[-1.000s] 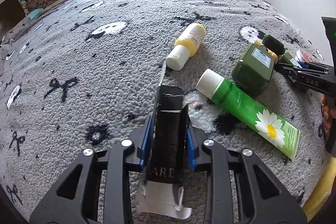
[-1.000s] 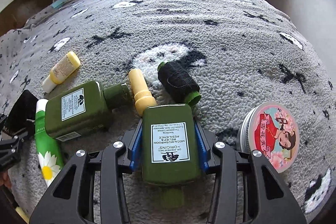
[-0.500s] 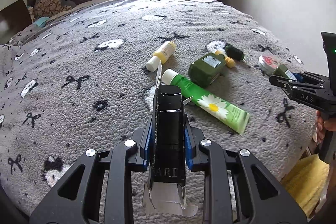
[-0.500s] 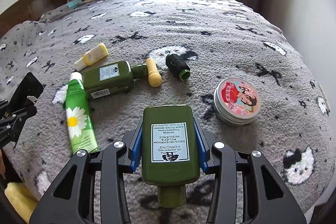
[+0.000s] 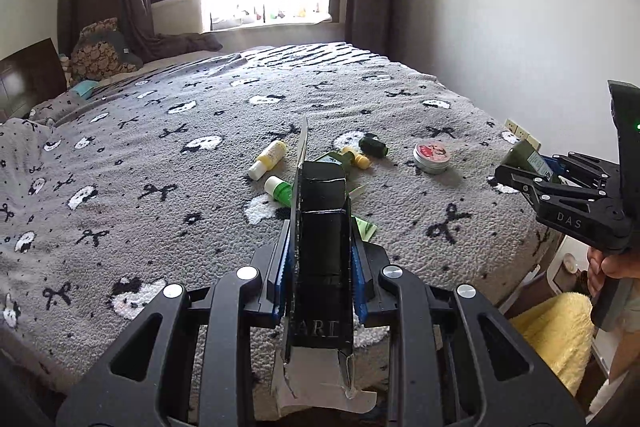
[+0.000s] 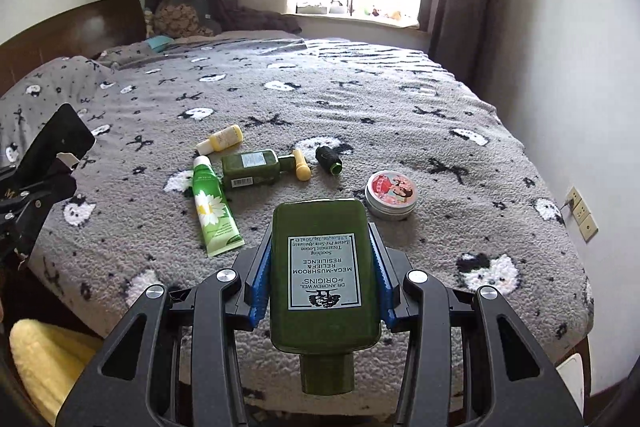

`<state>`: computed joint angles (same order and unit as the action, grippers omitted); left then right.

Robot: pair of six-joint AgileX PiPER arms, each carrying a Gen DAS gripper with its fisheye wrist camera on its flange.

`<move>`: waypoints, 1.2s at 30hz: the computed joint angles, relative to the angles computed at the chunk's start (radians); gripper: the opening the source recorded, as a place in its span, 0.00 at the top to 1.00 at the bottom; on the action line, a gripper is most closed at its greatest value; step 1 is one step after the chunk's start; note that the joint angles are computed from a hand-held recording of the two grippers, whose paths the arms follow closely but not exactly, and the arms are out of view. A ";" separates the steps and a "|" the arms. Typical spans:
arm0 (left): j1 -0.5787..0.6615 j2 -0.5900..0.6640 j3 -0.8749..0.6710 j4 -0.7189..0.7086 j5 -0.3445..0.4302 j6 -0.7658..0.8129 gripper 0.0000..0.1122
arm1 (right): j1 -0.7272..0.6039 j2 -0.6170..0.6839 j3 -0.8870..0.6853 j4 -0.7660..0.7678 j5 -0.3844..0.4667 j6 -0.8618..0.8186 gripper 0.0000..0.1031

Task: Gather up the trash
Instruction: 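Carry the box and green bottle down beside the bed to the bin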

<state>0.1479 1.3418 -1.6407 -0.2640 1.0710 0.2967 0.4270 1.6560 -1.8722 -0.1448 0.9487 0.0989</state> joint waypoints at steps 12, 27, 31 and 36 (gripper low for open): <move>-0.059 -0.315 0.316 0.052 -0.026 -0.042 0.79 | 0.032 -0.296 0.335 0.045 -0.058 -0.044 0.58; -0.088 -0.478 0.703 -0.004 0.045 -0.054 0.79 | 0.158 -0.383 0.639 0.086 -0.023 0.039 0.58; -0.093 -0.465 0.804 -0.009 0.034 -0.051 0.79 | 0.187 -0.373 0.709 0.084 -0.042 0.073 0.58; -0.091 -0.421 0.895 -0.009 0.004 -0.034 0.79 | 0.173 -0.337 0.769 0.159 -0.050 0.040 0.58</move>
